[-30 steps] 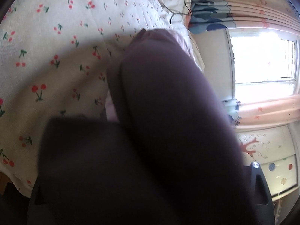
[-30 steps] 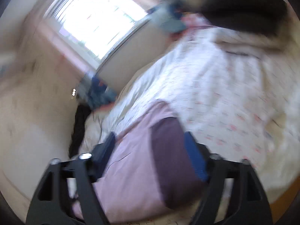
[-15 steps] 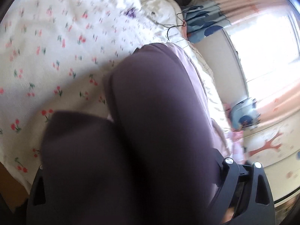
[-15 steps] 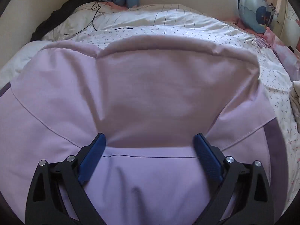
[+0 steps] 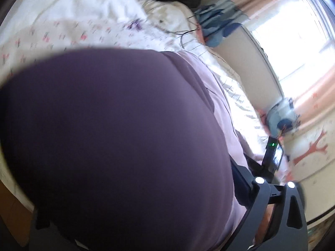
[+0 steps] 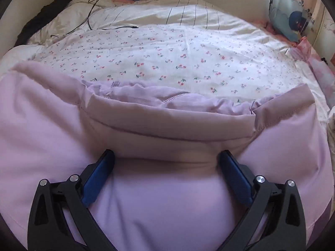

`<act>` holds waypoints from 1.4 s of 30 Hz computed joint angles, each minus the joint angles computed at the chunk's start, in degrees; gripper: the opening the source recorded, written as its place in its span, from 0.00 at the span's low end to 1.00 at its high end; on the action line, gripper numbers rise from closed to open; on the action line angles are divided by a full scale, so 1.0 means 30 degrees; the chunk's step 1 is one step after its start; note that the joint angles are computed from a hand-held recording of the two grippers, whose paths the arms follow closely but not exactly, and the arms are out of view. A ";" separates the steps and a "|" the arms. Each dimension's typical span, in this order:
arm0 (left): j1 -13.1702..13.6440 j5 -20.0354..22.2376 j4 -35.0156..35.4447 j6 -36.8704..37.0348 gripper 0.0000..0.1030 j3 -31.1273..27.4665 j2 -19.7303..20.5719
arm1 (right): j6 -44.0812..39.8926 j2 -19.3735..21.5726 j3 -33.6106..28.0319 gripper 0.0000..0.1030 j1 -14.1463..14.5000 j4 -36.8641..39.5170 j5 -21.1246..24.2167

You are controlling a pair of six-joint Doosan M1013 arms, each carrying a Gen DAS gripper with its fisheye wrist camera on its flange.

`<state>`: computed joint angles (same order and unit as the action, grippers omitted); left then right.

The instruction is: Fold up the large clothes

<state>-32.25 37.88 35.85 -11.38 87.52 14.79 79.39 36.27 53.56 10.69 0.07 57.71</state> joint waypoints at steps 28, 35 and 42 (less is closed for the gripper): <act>-0.0270 0.0446 0.0101 -0.0089 0.93 0.0108 -0.0158 | -0.3905 -0.3722 0.5746 0.94 -0.0850 0.3008 -0.3421; -0.0254 0.0210 -0.0029 -0.0067 0.93 0.0233 -0.0231 | -0.4104 -0.3686 0.5860 0.94 -0.0899 0.3465 -0.3744; -0.0430 0.0222 0.0393 -0.0938 0.93 0.0352 -0.0336 | -0.4102 -0.3897 0.6218 0.94 -0.0942 0.3531 -0.3899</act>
<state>-33.54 38.55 37.03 -14.19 88.58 13.78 67.09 24.58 72.22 7.86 10.66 46.02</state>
